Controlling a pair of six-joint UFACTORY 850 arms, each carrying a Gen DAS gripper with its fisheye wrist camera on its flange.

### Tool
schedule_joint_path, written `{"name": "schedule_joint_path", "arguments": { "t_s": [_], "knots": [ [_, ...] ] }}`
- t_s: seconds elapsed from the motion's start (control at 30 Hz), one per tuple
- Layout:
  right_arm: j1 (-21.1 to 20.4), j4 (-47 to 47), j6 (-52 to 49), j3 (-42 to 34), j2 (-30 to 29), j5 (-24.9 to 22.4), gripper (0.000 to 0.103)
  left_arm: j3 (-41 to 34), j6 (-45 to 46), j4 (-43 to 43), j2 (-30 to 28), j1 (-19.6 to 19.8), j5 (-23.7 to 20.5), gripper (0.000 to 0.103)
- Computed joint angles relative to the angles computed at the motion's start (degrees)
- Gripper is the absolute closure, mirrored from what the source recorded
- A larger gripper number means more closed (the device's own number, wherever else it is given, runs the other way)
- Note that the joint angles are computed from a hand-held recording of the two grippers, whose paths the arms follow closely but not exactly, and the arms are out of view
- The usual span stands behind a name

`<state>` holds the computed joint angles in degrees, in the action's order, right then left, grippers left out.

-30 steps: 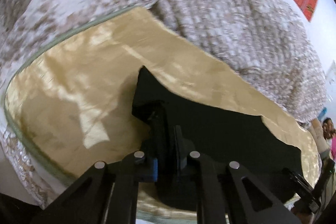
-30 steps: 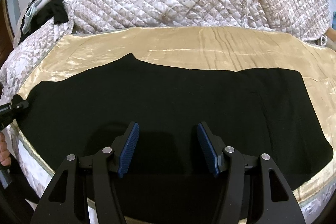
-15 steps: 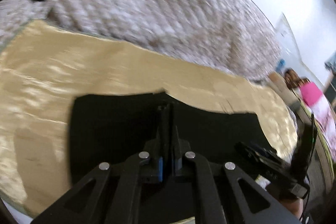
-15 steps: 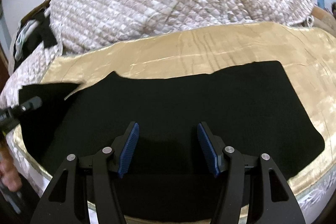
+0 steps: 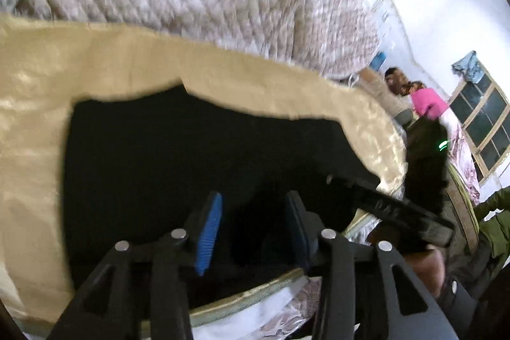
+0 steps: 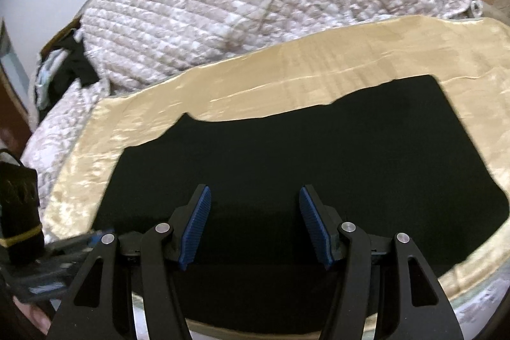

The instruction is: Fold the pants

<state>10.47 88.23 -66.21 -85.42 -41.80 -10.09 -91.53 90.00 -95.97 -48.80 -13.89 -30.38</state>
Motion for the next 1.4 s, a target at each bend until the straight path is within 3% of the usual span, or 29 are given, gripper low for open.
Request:
{"name": "schedule_joint_path", "arguments": {
  "t_s": [0.13, 0.2, 0.3, 0.47, 0.6, 0.67, 0.7, 0.73, 0.8, 0.93, 1.07, 1.23, 1.3, 1.4],
  "knots": [
    [-0.65, 1.08, -0.07, -2.12, -2.14, -8.52, 0.045, -1.14, 2.51, -2.88, 0.43, 1.25, 9.11, 0.055],
    [-0.59, -2.12, 3.81, -3.97, -3.69, -11.18, 0.045, -2.78, 0.11, -1.09, -0.48, 1.75, 13.71, 0.055],
    [-0.09, -7.32, 8.01, -7.9, -6.38, -12.81, 0.045, -4.31, -2.9, 0.28, -1.82, 2.65, 16.81, 0.055],
    [0.21, -13.71, 13.77, -14.15, -10.45, -15.05, 0.045, -7.01, -13.08, 8.06, -4.7, 3.09, 17.0, 0.055],
    [0.56, -19.63, 19.38, -19.29, -13.56, -16.85, 0.045, -6.96, -12.3, 8.1, -4.85, 2.92, 17.42, 0.055],
    [0.61, -20.74, 20.82, -20.52, -14.34, -17.22, 0.059, -6.83, -10.55, 6.84, -4.84, 2.86, 17.69, 0.055],
    [0.53, -21.36, 22.16, -20.72, -14.57, -17.32, 0.079, -7.11, -10.52, 6.75, -5.01, 2.71, 18.01, 0.055],
    [0.32, -21.28, 23.25, -20.54, -14.63, -17.38, 0.091, -7.13, -9.96, 6.28, -5.03, 2.71, 18.14, 0.055],
    [-0.32, -17.88, 21.97, -19.68, -14.3, -18.49, 0.101, -7.07, -9.05, 5.42, -4.99, 2.7, 18.42, 0.055],
    [-0.44, -9.74, 13.7, -14.54, -10.76, -16.15, 0.101, -6.78, -5.67, 2.27, -4.82, 2.68, 18.64, 0.055],
    [-0.79, -13.44, 18.8, -13.77, -10.92, -14.83, 0.101, -7.44, -9.89, 6.64, -5.21, 2.6, 18.29, 0.055],
    [-0.35, -8.49, 12.35, -12.16, -9.28, -12.51, 0.101, -6.66, -5.86, 3.96, -4.75, 2.38, 18.06, 0.055],
    [-0.26, -10.8, 14.43, -12.46, -9.59, -11.05, 0.101, -6.68, -6.74, 4.92, -4.81, 2.27, 18.27, 0.055],
    [-0.73, -12.43, 17.65, -13.21, -10.6, -12.28, 0.101, -6.77, -8.03, 6.13, -4.93, 2.24, 18.05, 0.055]
  ]
}}
